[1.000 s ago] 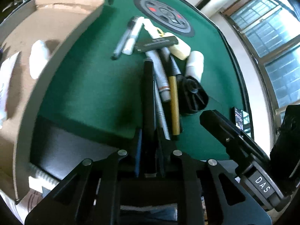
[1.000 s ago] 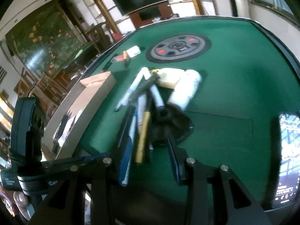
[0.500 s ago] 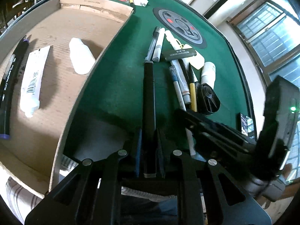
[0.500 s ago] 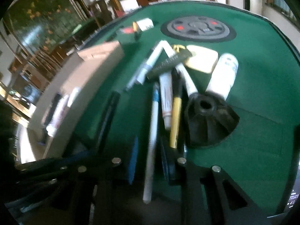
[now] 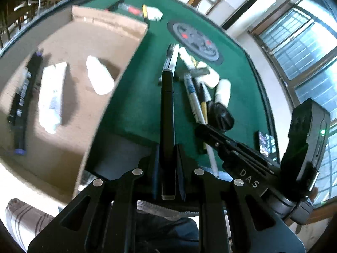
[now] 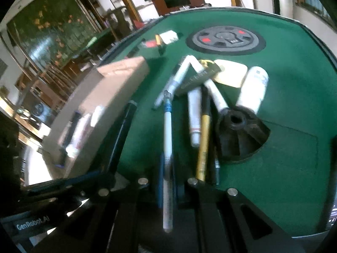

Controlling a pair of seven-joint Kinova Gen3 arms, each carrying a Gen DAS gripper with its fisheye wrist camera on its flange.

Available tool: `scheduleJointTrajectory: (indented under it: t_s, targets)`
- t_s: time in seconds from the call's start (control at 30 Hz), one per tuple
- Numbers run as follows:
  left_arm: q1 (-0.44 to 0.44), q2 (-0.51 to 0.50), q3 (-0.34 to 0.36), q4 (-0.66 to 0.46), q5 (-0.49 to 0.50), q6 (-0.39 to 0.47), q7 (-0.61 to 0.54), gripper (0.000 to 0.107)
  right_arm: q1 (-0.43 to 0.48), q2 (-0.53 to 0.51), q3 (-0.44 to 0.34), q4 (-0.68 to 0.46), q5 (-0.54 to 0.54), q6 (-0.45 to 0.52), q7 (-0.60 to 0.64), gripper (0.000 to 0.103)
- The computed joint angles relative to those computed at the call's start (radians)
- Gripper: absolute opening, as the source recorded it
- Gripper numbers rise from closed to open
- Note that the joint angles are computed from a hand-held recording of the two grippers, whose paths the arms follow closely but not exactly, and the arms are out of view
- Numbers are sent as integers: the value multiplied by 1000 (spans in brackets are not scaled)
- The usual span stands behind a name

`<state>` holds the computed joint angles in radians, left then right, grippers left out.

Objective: Organize rigid objects
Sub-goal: 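Grasp a black marker with the left tool while the right tool grasps a white blue-tipped pen, then lower the marker and white pen into the tray and open both tools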

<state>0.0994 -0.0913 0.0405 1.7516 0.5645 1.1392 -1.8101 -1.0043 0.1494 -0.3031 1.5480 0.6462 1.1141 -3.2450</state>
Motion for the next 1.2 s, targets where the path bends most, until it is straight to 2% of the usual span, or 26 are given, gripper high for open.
scheduleJointTrajectory:
  t_s: [0.13,0.3,0.5,0.6,0.87,1.2]
  targets:
    - [-33,-29,-44,-27,18,41,-22,14,-11,-2,-3,-12,52,-34,-15,5]
    - [-87,-44,-85,-59,-7,40,-19,14,-17,38,10,-87,73,-80,53,5]
    - [-151,5,-111,-81,-30,24,-4,14,-2,132,61,-196,-6,-173,199,5]
    - [-178,47,-110,-97,-29,29,-6,15,-1,186,86,-254,-60,-188,269,5]
    - [-211,123,-73,-124,-71,32,1,15,8,306,146,-400,-217,-153,426,5]
    - [-206,166,-47,-143,-131,21,43,15,-48,381,224,-538,-245,-22,511,5]
